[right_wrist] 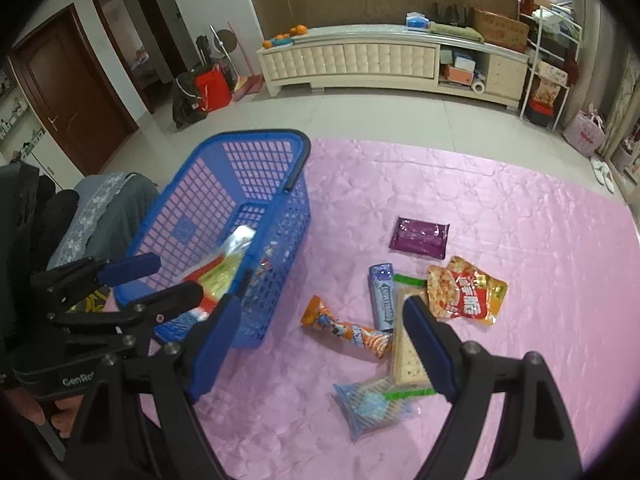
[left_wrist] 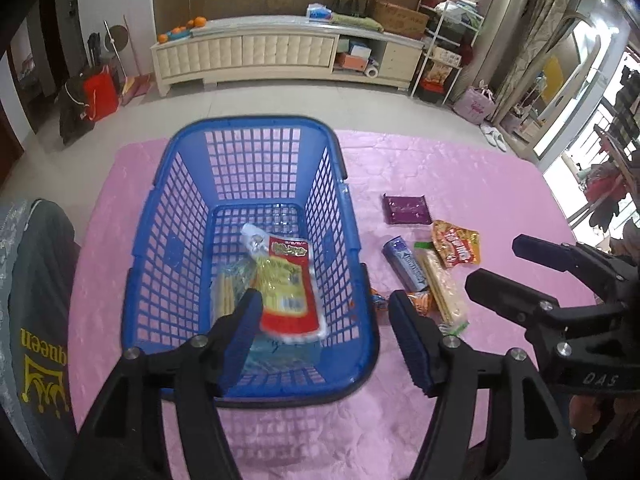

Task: Organize snacks
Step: 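Lower the red pouch into the basket and open the left gripper while the right gripper withdraws, then move the left gripper to the white cracker pack with green strip and grasp it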

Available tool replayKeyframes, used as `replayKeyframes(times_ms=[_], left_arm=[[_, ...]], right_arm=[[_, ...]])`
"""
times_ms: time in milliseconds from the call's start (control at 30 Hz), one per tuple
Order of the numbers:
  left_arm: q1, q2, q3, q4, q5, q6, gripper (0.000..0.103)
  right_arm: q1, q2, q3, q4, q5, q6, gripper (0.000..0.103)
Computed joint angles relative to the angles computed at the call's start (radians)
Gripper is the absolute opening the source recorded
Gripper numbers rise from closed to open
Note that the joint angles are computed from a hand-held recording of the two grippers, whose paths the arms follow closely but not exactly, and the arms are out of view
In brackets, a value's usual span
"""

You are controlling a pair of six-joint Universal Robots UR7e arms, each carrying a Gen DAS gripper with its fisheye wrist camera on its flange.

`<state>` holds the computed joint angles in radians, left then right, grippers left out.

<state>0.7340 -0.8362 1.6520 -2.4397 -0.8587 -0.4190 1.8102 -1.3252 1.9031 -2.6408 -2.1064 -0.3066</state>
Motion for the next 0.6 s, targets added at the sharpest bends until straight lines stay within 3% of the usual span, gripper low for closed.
replayKeyframes(times_ms=[300,600], left_arm=[[-0.073,-0.086,0.107,-0.073,0.046,0.006,0.072],[-0.123,-0.112,0.168,-0.119,0.051,0.003,0.073]], right_arm=[[0.053,-0.061,0.039,-0.024,-0.036,-0.018,0.086],[0.060,-0.132,0.085,-0.012,-0.059,-0.004,0.086]])
